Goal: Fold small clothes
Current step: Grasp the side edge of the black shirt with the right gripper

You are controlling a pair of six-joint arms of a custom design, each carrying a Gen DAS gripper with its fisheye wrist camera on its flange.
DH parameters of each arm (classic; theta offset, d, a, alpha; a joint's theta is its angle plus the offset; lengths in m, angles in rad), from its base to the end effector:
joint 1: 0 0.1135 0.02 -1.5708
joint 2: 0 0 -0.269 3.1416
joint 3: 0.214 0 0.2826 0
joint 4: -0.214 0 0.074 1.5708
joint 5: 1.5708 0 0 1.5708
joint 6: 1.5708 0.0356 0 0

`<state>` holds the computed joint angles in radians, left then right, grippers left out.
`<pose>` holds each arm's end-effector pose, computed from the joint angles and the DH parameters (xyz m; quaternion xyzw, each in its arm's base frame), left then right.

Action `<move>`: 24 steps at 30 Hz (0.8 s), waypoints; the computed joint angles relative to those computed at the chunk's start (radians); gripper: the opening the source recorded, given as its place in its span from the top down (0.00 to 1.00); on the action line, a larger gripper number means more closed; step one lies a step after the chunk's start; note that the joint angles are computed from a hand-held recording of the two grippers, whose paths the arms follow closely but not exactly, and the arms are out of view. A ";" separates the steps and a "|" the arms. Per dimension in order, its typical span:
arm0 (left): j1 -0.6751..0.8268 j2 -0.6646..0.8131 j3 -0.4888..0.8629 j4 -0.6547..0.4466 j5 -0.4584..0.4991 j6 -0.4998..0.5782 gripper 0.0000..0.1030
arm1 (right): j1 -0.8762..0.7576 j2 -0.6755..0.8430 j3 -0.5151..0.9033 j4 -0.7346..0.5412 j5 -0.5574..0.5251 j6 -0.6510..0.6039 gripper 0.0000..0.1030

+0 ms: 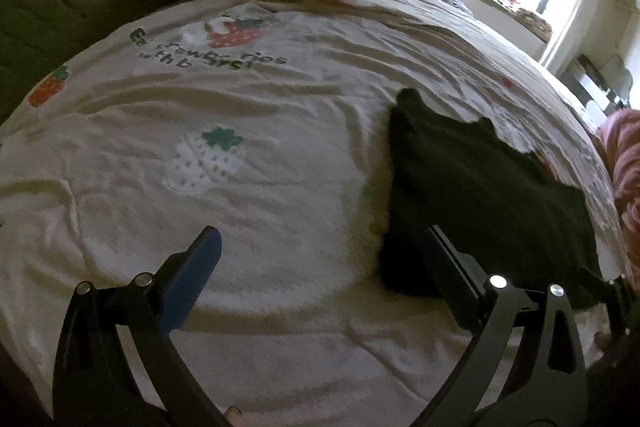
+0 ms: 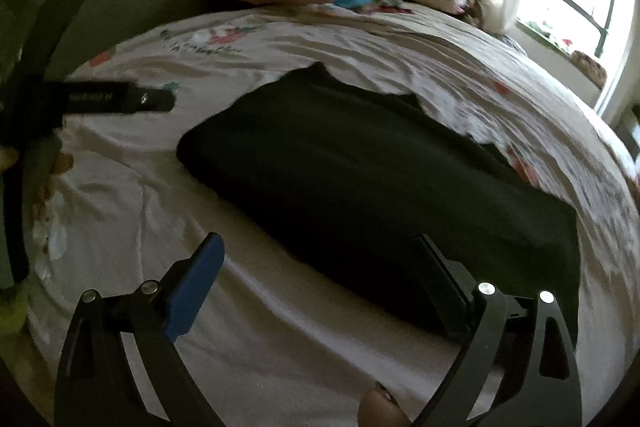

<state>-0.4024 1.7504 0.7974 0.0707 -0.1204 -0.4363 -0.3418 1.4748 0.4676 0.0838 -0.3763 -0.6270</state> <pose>0.3204 -0.1317 0.1034 -0.0362 0.9391 -0.0854 0.3307 0.2466 -0.0738 0.0944 -0.1912 0.9134 0.0114 0.3591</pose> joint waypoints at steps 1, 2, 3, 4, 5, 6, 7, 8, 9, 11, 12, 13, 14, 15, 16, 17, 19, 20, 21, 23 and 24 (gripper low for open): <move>0.008 0.003 0.006 -0.003 0.003 0.002 0.09 | 0.040 0.012 0.000 0.023 0.022 0.012 0.09; 0.014 0.005 0.010 -0.005 0.007 0.003 0.09 | 0.070 0.025 0.000 0.049 0.045 0.021 0.09; 0.023 0.010 0.018 -0.010 0.013 0.006 0.09 | 0.113 0.044 0.000 0.084 0.081 0.034 0.09; 0.028 0.017 0.026 -0.013 0.015 0.007 0.09 | 0.130 0.057 -0.001 0.106 0.097 0.033 0.09; 0.033 0.025 0.035 -0.017 0.017 0.007 0.09 | 0.157 0.076 0.001 0.132 0.127 0.035 0.09; 0.039 0.035 0.046 -0.021 0.022 0.009 0.09 | 0.192 0.104 0.005 0.167 0.173 0.041 0.09; 0.042 0.044 0.056 -0.025 0.024 0.010 0.09 | 0.211 0.127 0.011 0.188 0.196 0.043 0.09; 0.046 0.054 0.069 -0.032 0.027 0.012 0.09 | 0.232 0.154 0.020 0.208 0.220 0.047 0.09; 0.050 0.066 0.083 -0.039 0.030 0.016 0.09 | 0.253 0.184 0.030 0.231 0.250 0.052 0.09; 0.052 0.086 0.109 -0.053 0.029 0.024 0.09 | 0.280 0.234 0.044 0.272 0.295 0.054 0.09; 0.053 0.099 0.125 -0.057 0.026 0.030 0.09 | 0.291 0.265 0.058 0.289 0.315 0.049 0.09; 0.053 0.108 0.134 -0.061 0.025 0.035 0.09 | 0.302 0.295 0.070 0.309 0.341 0.051 0.09; 0.056 0.119 0.147 -0.065 0.026 0.040 0.09 | 0.305 0.319 0.084 0.318 0.350 0.053 0.09; 0.056 0.129 0.157 -0.069 0.028 0.041 0.09 | 0.303 0.333 0.094 0.322 0.352 0.053 0.09; 0.057 0.138 0.166 -0.072 0.031 0.045 0.09 | 0.306 0.347 0.106 0.330 0.357 0.058 0.09; 0.057 0.147 0.176 -0.076 0.032 0.048 0.09 | 0.309 0.359 0.116 0.338 0.362 0.062 0.09; 0.052 0.172 0.203 -0.089 0.032 0.052 0.09 | 0.320 0.385 0.133 0.375 0.380 0.070 0.09; 0.050 0.184 0.216 -0.094 0.035 0.049 0.09 | 0.324 0.397 0.138 0.399 0.388 0.076 0.10; 0.049 0.196 0.231 -0.103 0.044 0.043 0.09 | 0.326 0.408 0.138 0.431 0.394 0.082 0.13; 0.049 0.220 0.261 -0.114 0.088 0.032 0.09 | 0.315 0.401 0.129 0.454 0.364 0.081 0.25; 0.048 0.230 0.277 -0.119 0.106 0.022 0.09 | 0.306 0.392 0.117 0.469 0.344 0.078 0.33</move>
